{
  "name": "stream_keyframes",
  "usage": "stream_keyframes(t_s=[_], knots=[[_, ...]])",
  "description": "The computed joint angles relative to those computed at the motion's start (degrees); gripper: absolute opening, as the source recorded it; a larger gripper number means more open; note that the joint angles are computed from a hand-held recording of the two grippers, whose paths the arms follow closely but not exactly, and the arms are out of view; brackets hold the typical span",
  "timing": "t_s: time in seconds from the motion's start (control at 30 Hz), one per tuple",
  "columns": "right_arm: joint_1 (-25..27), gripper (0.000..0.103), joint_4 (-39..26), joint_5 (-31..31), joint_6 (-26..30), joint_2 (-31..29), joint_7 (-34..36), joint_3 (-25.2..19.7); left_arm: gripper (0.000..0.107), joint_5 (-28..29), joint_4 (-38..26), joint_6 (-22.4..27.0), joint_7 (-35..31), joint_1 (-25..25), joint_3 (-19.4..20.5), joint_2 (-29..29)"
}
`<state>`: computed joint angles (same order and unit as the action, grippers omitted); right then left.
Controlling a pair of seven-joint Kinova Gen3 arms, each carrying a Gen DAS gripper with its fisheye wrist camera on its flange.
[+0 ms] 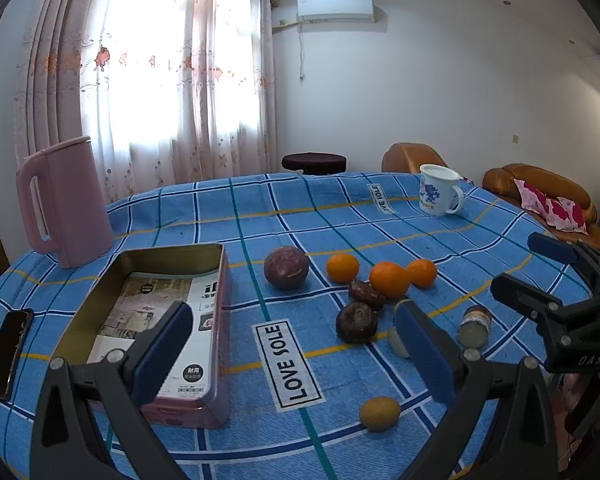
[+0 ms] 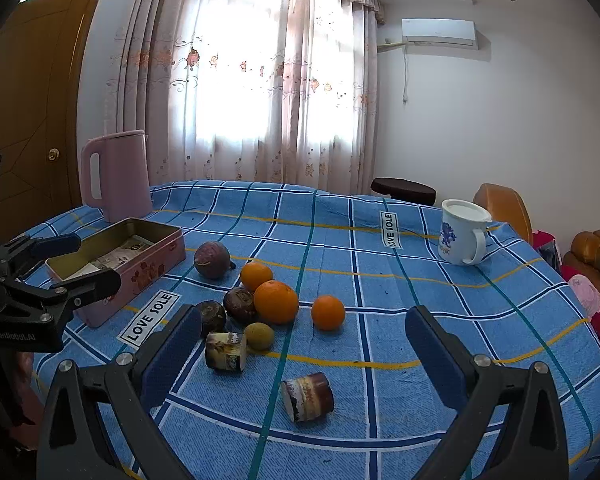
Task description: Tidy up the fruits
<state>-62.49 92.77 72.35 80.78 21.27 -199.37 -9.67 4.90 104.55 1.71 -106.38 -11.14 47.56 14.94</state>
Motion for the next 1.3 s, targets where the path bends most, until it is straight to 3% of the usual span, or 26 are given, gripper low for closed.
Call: stream_keyframes(t_s=[1.3], knots=[[-0.03, 0.102, -0.16, -0.47, -1.95, 0.42, 0.18, 0.16, 0.103, -0.38, -0.07, -0.13, 0.54, 2.00, -1.84, -0.10]])
